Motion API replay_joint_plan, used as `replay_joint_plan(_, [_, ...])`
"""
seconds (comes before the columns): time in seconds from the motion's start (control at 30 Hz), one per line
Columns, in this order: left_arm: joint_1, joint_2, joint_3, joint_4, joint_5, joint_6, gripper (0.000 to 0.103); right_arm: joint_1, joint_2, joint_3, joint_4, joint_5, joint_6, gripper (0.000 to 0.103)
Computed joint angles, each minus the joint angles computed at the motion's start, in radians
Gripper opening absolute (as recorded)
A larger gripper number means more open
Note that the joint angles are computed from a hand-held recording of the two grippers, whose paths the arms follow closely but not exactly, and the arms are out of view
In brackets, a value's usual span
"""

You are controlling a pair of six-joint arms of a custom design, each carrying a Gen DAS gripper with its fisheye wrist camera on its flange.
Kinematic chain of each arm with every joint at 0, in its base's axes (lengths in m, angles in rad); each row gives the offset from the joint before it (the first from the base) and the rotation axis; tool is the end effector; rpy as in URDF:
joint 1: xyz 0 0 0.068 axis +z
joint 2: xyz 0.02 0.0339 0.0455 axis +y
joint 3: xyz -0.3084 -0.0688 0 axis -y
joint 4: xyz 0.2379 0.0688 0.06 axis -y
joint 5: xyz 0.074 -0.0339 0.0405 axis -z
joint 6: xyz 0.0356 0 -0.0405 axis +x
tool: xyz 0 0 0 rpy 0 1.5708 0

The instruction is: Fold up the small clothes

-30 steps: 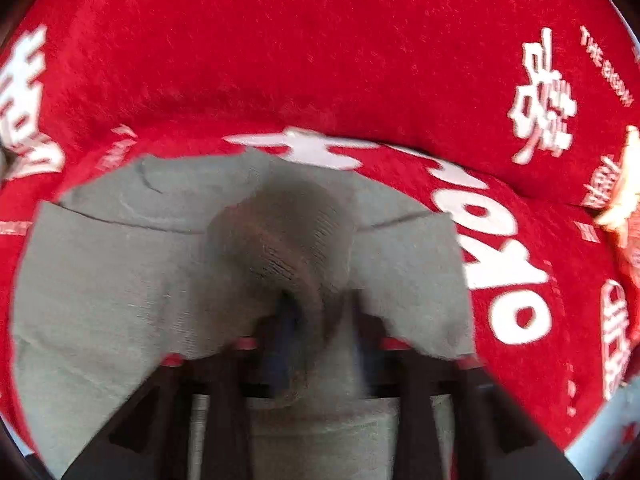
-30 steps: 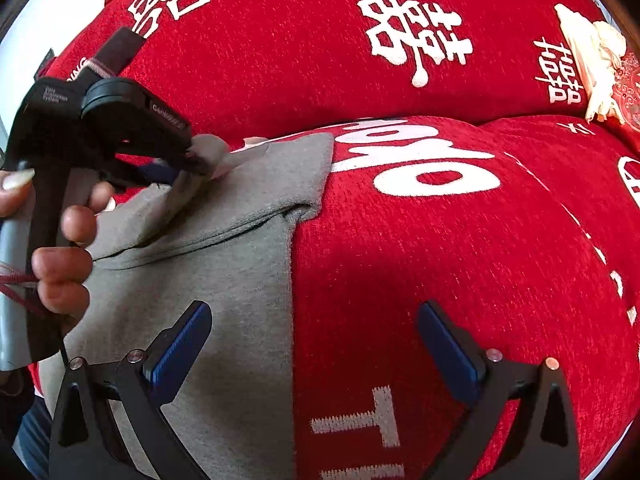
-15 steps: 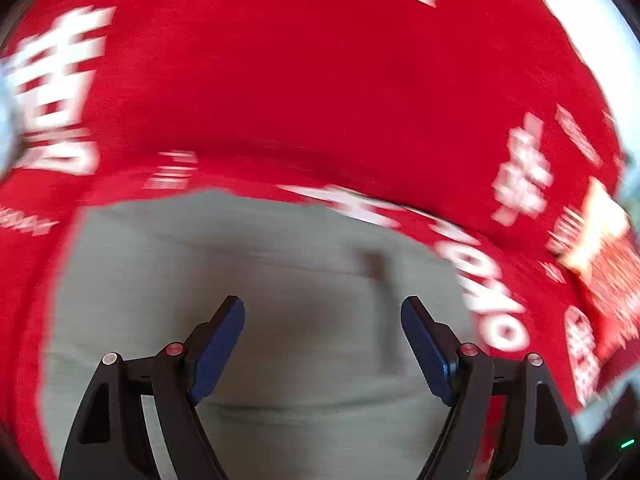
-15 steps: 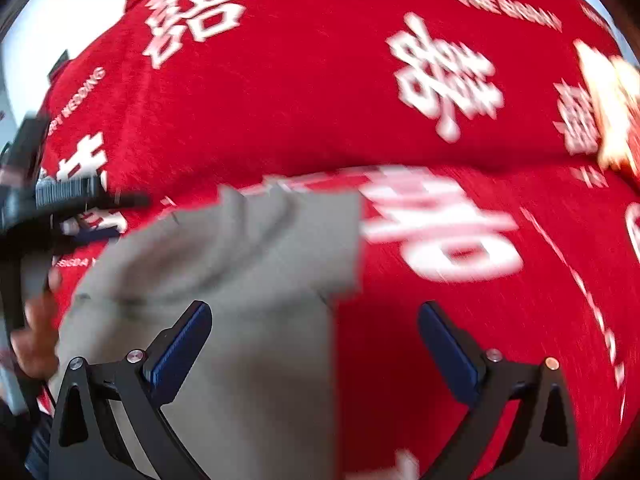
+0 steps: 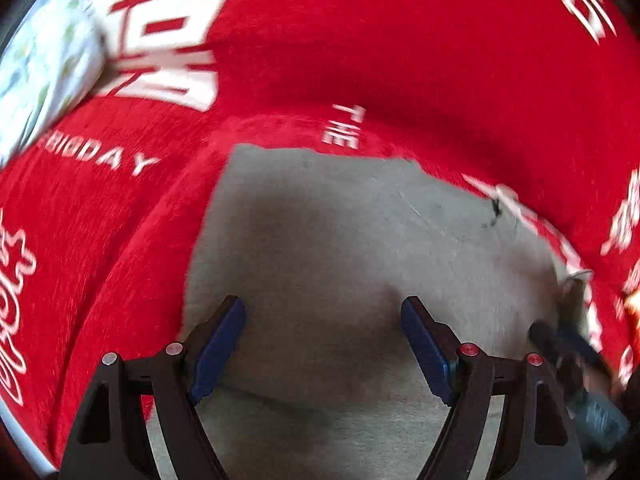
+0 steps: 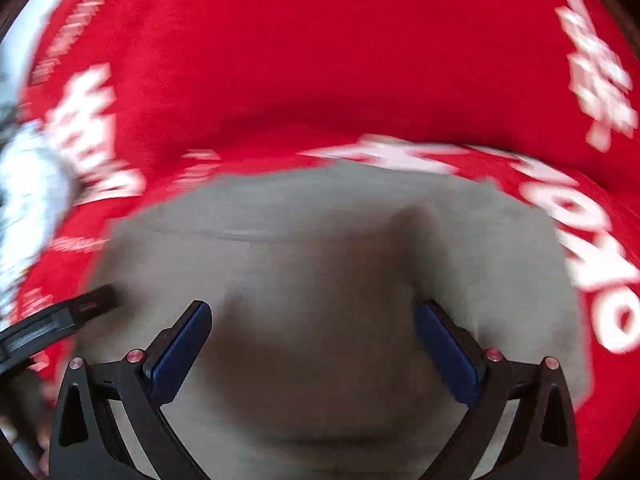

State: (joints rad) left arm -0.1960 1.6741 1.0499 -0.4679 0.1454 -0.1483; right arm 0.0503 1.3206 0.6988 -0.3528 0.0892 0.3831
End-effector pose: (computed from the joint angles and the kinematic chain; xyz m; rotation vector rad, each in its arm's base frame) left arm 0.3229 -0.0694 0.2330 0.1115 2.6767 -0.3042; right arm 0.2333 0.0086 0.2319 0.4551 2.4995 0.0571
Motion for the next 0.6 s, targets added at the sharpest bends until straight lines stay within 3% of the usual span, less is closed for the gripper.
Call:
replay_joint_plan(0.13, [-0.029, -0.036, -0.017, 0.023, 0.05, 0.011, 0.081, -0.139, -0.21, -0.069, -0.093, 0.134, -0.007, 0.099])
replay_joint_plan(0.27, [-0.118, -0.031, 0.008, 0.007, -0.021, 0.008, 0.081, -0.18, -0.3, -0.052, -0.128, 0.066, -0.023, 0.099])
replay_joint_plan(0.33, [-0.151, -0.03, 0.017, -0.004, -0.07, -0.002, 0.081, -0.102, -0.28, -0.023, -0.127, 0.062, -0.036, 0.099])
replay_joint_plan(0.43, [-0.154, -0.027, 0.013, -0.002, -0.127, -0.008, 0.081, -0.041, -0.166, -0.018, -0.029, -0.069, -0.027, 0.099])
replay_joint_plan(0.5, [-0.131, -0.007, 0.017, -0.023, -0.112, 0.016, 0.081, -0.02, -0.071, -0.006, -0.005, -0.067, 0.005, 0.099])
replay_joint_plan(0.53, [-0.122, 0.005, 0.017, -0.029, -0.11, 0.035, 0.081, -0.023, -0.029, 0.001, -0.011, -0.047, 0.011, 0.098])
replay_joint_plan(0.6, [-0.103, -0.002, -0.008, -0.01, -0.119, 0.072, 0.082, 0.001, 0.021, 0.016, -0.065, 0.148, 0.037, 0.097])
